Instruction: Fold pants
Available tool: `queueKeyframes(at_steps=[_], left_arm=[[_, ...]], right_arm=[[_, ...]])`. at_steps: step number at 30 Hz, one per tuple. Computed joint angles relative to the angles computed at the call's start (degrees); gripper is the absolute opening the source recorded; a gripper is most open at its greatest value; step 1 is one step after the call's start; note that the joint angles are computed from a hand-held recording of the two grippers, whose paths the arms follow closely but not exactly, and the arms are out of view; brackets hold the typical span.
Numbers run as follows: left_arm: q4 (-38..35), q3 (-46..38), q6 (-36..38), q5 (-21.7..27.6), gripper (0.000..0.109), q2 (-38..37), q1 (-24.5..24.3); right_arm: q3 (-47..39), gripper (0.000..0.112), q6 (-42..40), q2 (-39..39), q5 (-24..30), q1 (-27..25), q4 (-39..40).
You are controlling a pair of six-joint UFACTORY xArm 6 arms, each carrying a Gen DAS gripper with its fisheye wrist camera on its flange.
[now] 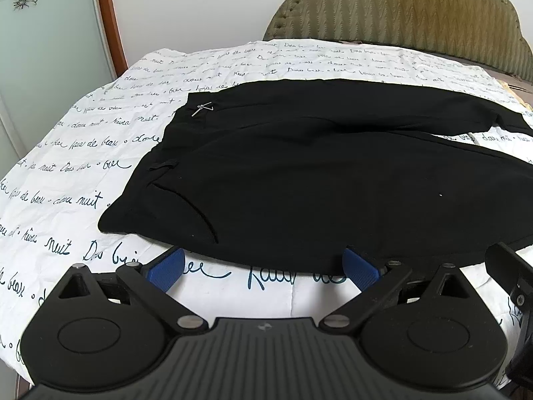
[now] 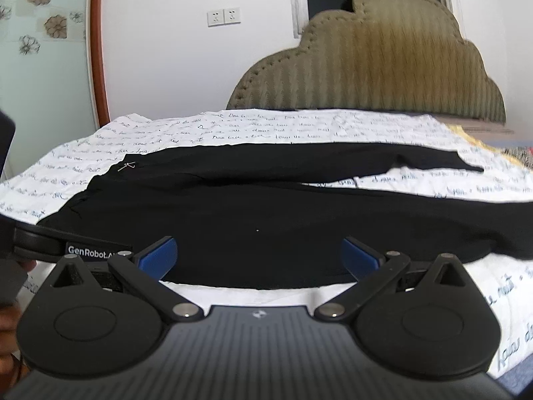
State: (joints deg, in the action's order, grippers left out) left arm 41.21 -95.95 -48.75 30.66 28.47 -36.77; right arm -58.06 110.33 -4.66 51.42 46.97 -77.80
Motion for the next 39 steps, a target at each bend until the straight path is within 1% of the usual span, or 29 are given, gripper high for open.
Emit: queueKeyframes(at_steps=[5,15,21,27,39], left_arm=[[0.1,-0.4,0.0,0.5,0.101,0.4,-0.1],[-0.5,-1.0,0.7,0.9,0.101,0.9,-0.2],[-1.4,-1.8,1.5,1.2,0.101,1.4,0.0],[-1.7,-2.7,2.1,1.4,0.101,2.0,0.2],[-5.9,-10.8,7.2,3.9,0.101,7.2,1.3]], right_arm=[[-0.5,0.103,-1.4,0.4,1.3,0.5,-0.5],[0.6,0.103,0.5,-0.2,-1.1,-0.5,-1.7],[1.4,0.103,2.3,-0.6,-4.2,-1.4,-3.8],[1.0,0.103,1.9,-0.4,-4.8,-1.7,-4.4],[-1.7,0.103,-2.8,1.6,-6.7,-4.6,-3.7]])
